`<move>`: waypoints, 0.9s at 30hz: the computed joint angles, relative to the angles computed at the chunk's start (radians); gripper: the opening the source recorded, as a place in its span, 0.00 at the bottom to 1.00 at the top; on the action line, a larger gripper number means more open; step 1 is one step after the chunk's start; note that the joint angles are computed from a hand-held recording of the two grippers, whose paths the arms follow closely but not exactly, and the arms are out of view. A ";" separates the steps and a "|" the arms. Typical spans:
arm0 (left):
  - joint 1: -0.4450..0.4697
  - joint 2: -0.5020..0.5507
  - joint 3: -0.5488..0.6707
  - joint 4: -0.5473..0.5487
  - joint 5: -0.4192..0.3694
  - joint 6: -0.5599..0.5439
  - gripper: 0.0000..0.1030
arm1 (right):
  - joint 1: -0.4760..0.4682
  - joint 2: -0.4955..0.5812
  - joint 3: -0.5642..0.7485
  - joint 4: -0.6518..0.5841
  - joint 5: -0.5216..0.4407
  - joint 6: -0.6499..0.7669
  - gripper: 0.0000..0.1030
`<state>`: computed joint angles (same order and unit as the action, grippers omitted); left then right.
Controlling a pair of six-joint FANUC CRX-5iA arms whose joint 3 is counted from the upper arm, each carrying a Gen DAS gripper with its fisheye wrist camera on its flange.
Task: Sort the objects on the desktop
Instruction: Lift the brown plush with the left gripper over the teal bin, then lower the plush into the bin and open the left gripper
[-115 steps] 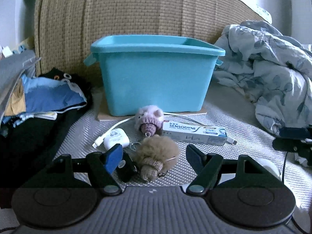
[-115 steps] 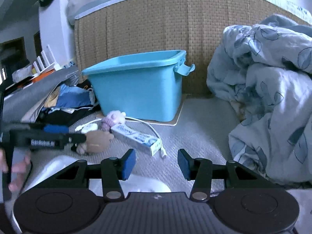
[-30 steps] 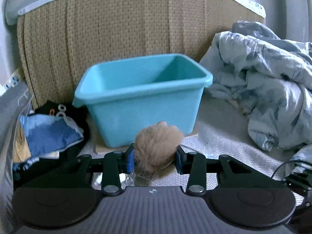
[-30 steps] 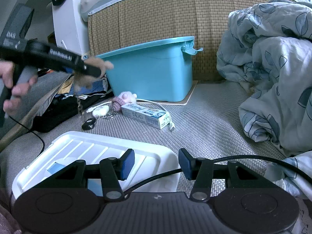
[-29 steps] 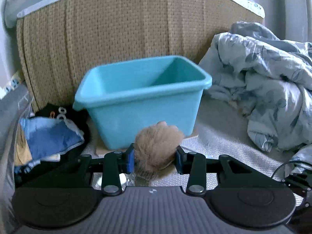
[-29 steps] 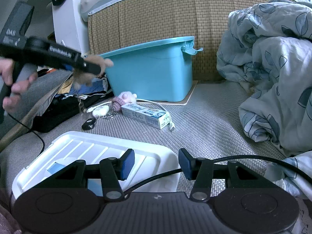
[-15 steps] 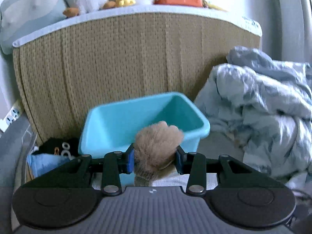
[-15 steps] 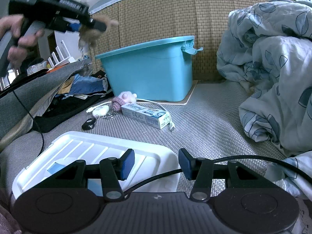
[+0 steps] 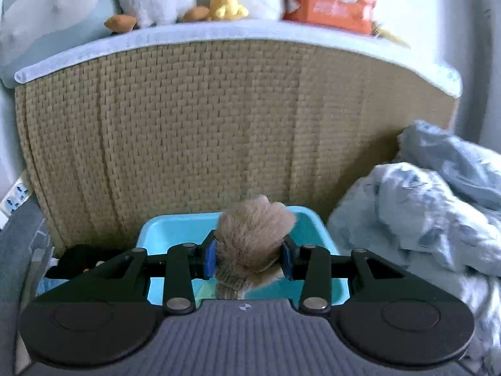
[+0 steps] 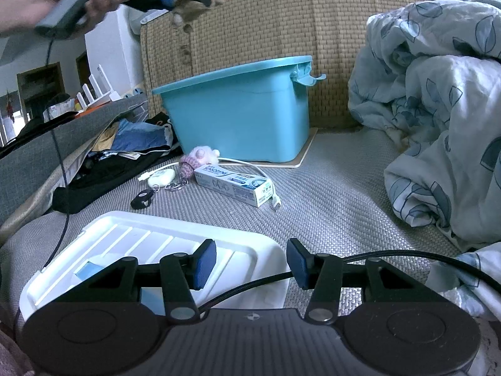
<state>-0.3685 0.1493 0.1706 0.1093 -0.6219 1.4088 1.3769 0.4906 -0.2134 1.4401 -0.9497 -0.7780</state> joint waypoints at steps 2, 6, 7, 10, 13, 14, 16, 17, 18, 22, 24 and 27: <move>-0.014 0.037 0.058 -0.046 -0.029 0.049 0.42 | -0.001 0.000 -0.001 0.003 0.001 -0.004 0.53; -0.033 0.113 0.164 -0.112 -0.089 0.114 0.42 | -0.005 -0.004 -0.007 0.012 0.008 -0.017 0.53; -0.039 0.130 0.190 -0.135 -0.108 0.131 0.42 | -0.006 -0.006 -0.009 0.015 0.009 -0.021 0.53; -0.055 0.196 0.286 -0.210 -0.199 0.213 0.42 | -0.009 -0.008 -0.014 0.022 0.013 -0.031 0.53; -0.056 0.247 0.343 -0.221 -0.256 0.255 0.42 | -0.011 -0.010 -0.016 0.026 0.016 -0.038 0.53; -0.058 0.264 0.362 -0.226 -0.274 0.262 0.42 | -0.012 -0.010 -0.017 0.027 0.016 -0.041 0.53; -0.063 0.291 0.391 -0.239 -0.299 0.268 0.42 | -0.013 -0.010 -0.019 0.030 0.017 -0.046 0.53; -0.064 0.300 0.398 -0.242 -0.306 0.270 0.42 | -0.013 -0.011 -0.021 0.033 0.018 -0.050 0.53; -0.066 0.308 0.404 -0.244 -0.312 0.271 0.42 | -0.014 -0.013 -0.023 0.036 0.020 -0.054 0.53; -0.075 0.343 0.443 -0.276 -0.365 0.293 0.42 | -0.018 -0.017 -0.030 0.045 0.026 -0.070 0.53; -0.079 0.358 0.456 -0.284 -0.385 0.291 0.42 | -0.020 -0.018 -0.031 0.047 0.028 -0.074 0.53; -0.081 0.363 0.451 -0.284 -0.388 0.297 0.42 | -0.020 -0.019 -0.033 0.048 0.029 -0.079 0.53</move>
